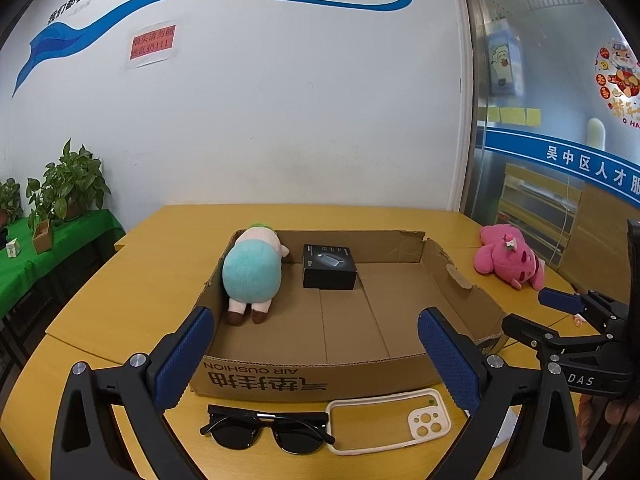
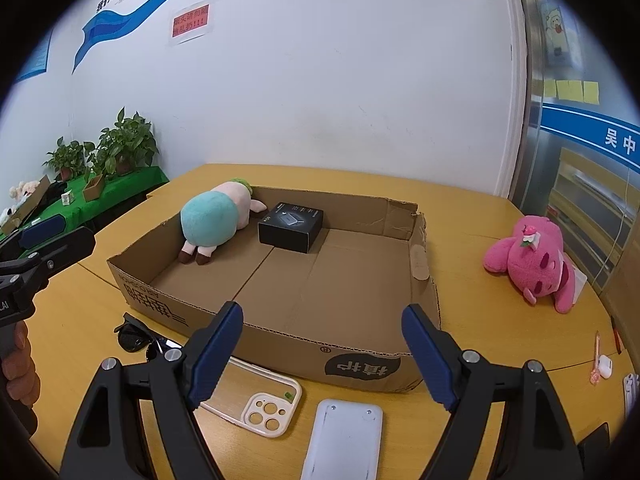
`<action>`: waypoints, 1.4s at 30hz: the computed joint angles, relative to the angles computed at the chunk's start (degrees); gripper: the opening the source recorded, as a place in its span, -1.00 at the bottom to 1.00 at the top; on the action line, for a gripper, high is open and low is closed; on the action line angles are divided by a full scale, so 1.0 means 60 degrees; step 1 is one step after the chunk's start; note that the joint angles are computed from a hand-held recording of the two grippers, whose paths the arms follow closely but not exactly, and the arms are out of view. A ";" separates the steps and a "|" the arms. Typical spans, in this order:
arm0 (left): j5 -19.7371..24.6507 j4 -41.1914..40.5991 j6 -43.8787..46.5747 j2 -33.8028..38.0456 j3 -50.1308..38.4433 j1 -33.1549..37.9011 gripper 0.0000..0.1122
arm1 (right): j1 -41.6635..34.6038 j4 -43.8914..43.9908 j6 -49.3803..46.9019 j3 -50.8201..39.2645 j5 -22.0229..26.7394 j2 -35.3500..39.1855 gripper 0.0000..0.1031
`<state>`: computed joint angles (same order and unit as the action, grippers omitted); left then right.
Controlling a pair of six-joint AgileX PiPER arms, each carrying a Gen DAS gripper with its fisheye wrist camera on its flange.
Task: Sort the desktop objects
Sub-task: 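Withdraw both grippers from the box toward the white power bank, then close the right gripper on the white power bank, then lift the power bank with the right gripper while the left gripper clamps it too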
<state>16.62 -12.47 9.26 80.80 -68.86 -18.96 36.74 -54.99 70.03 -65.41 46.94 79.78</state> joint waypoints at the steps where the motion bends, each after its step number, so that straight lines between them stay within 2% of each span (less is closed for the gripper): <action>1: -0.0005 0.0001 -0.0003 -0.0006 -0.0002 -0.0015 0.83 | -0.0028 -0.0003 0.0006 0.0037 -0.0065 -0.0024 0.58; 5: 0.0301 -0.0216 0.0193 0.0116 -0.0135 -0.0025 0.77 | -0.0122 0.0114 0.0044 0.0312 -0.0325 -0.0174 0.58; 6: 0.0576 -0.0868 0.0753 0.0212 -0.0246 0.0075 0.71 | -0.0217 0.0260 -0.0006 0.0450 -0.0383 -0.0231 0.58; 7: 0.0874 -0.1587 0.1367 0.0318 -0.0350 0.0200 0.54 | -0.0266 0.0338 0.0008 0.0585 -0.0412 -0.0289 0.58; 8: 0.1182 -0.2146 0.1820 0.0426 -0.0444 0.0306 0.49 | -0.0351 0.0460 0.0013 0.0820 -0.0514 -0.0397 0.58; 10: 0.1405 -0.2728 0.2191 0.0548 -0.0428 0.0394 0.54 | -0.0668 0.1061 -0.0234 0.1457 -0.1008 -0.0727 0.58; 12: 0.1320 -0.2889 0.2159 0.0561 -0.0233 0.0304 0.74 | -0.1407 0.2615 -0.1224 0.2363 -0.2193 -0.1239 0.58; 13: 0.1268 -0.3093 0.2292 0.0559 -0.0126 0.0268 0.83 | -0.1654 0.3239 -0.1630 0.2637 -0.2516 -0.1355 0.59; 14: 0.1196 -0.3290 0.2417 0.0555 -0.0007 0.0203 0.83 | -0.1924 0.4005 -0.2152 0.2925 -0.2781 -0.1408 0.59; 17: 0.1446 -0.3331 0.2429 0.0751 -0.0058 0.0017 0.83 | -0.2392 0.5832 -0.3567 0.3394 -0.2974 -0.1071 0.58; 19: 0.1599 -0.3489 0.2538 0.0891 -0.0110 -0.0040 0.83 | -0.2462 0.6420 -0.4084 0.3489 -0.3164 -0.0800 0.58; 22: 0.1797 -0.3369 0.2342 0.1019 -0.0149 -0.0174 0.83 | -0.2171 0.5899 -0.3596 0.3237 -0.2937 -0.0154 0.58; 27: 0.1994 -0.3400 0.2392 0.1099 -0.0092 -0.0313 0.83 | -0.1606 0.4486 -0.2539 0.2727 -0.1857 0.0606 0.56; 30: 0.2275 -0.3993 0.2980 0.1271 -0.0177 -0.0345 0.83 | -0.1230 0.3761 -0.1732 0.2887 -0.1520 0.0533 0.35; 35: 0.2849 -0.4078 0.3203 0.1822 -0.0716 -0.0743 0.83 | -0.1110 0.3720 -0.1251 0.3214 -0.1519 0.0186 0.30; 42: 0.4178 -0.4665 0.3452 0.2907 -0.1665 -0.1440 0.83 | -0.1148 0.4004 -0.0743 0.3651 -0.1920 -0.0356 0.29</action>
<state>41.69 -40.46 29.97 98.24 -78.85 -27.61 29.85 -30.96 65.58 -43.51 35.42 77.64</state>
